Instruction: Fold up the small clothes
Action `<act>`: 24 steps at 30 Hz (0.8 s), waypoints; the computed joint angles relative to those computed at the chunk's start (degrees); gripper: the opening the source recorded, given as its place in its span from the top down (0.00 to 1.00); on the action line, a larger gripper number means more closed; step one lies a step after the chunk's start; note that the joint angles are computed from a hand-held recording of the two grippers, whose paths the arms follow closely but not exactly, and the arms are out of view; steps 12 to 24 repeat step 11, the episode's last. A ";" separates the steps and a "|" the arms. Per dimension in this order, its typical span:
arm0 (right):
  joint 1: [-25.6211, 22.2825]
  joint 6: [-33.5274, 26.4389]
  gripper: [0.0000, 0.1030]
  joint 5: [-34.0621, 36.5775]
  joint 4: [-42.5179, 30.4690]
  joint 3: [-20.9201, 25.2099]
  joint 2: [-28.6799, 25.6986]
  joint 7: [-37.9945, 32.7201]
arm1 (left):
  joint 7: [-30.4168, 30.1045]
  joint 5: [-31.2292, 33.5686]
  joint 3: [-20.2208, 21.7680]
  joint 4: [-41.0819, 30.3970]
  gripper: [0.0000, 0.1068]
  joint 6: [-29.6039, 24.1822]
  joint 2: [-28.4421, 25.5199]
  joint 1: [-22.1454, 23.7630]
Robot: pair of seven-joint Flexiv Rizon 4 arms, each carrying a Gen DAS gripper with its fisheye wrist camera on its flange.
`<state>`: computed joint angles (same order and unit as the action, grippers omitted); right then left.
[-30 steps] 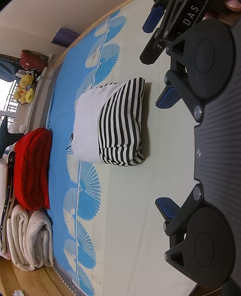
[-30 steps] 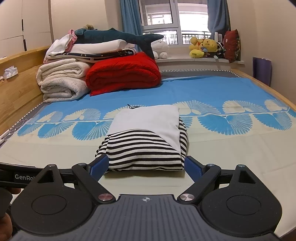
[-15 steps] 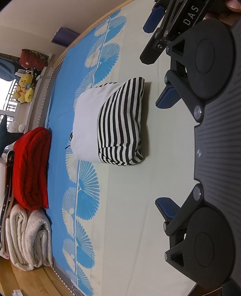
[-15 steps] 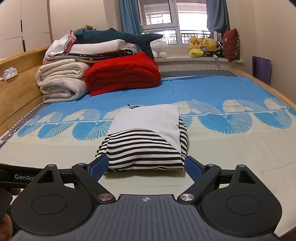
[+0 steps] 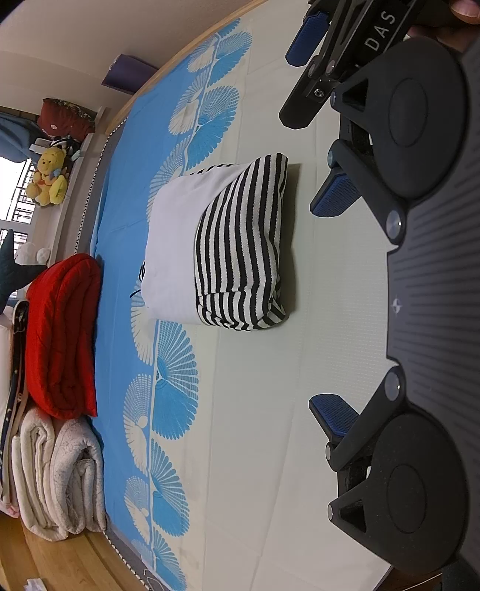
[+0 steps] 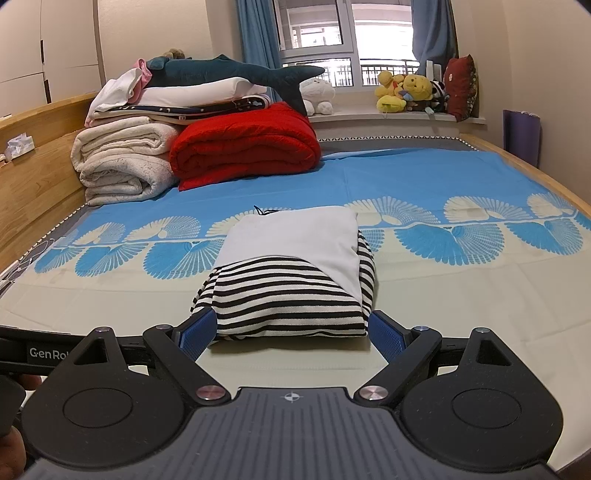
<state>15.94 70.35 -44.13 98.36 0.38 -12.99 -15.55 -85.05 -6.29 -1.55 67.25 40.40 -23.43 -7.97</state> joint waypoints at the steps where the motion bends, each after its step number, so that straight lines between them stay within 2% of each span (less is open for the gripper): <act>1: 0.03 -0.06 0.13 0.00 0.00 0.02 0.02 0.09 | 0.00 0.00 0.00 0.00 0.04 0.00 0.00 0.00; 24: 0.25 -0.56 0.13 0.17 -0.30 0.05 -0.28 0.50 | -0.19 0.28 0.07 0.04 0.04 0.23 0.00 -0.12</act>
